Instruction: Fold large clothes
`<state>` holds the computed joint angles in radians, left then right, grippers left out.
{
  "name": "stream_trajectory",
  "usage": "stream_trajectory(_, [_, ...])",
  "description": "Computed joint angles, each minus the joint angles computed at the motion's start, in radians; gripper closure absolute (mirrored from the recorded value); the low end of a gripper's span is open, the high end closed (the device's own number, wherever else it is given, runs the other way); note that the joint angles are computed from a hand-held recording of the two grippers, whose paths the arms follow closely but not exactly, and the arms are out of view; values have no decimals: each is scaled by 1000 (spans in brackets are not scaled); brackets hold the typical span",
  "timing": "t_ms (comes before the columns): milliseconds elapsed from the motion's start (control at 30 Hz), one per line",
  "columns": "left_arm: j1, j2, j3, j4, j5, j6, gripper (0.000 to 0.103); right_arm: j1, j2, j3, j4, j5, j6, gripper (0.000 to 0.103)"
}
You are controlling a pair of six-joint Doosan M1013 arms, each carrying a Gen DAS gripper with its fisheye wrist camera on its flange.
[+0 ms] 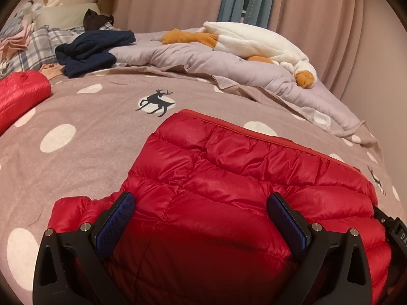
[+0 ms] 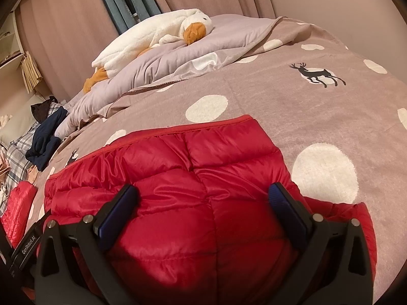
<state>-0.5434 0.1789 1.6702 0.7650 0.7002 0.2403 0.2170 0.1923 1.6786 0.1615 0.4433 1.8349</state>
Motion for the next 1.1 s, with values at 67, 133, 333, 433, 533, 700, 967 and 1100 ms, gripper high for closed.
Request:
stream_trajectory(67, [1, 0, 1, 1, -4, -6, 1, 0, 1, 0, 6, -1, -4, 0])
stream_trajectory(133, [3, 0, 1, -5, -8, -2, 1, 0, 0, 1, 6, -1, -4, 0])
stream_trajectory(333, [1, 3, -5, -5, 6, -3, 1, 1, 2, 0, -6, -2, 5, 0])
stream_trajectory(433, [-3, 2, -10, -3, 28, 1, 1, -1, 3, -6, 17, 6, -15, 0])
stream_trajectory(533, [-10, -19, -3, -10, 65, 28, 1, -5, -18, -12, 29, 47, -23, 2])
stream_trajectory(700, [-77, -119, 86, 193, 147, -130, 1, 9, -108, 45, 84, -17, -139, 2])
stream_trajectory(967, [-58, -268, 227, 166, 111, -352, 1, 82, -136, 69, -19, -8, -167, 2])
stream_trajectory(1100, [-20, -269, 250, 14, 66, -194, 1, 103, -112, 76, -80, 16, -116, 2])
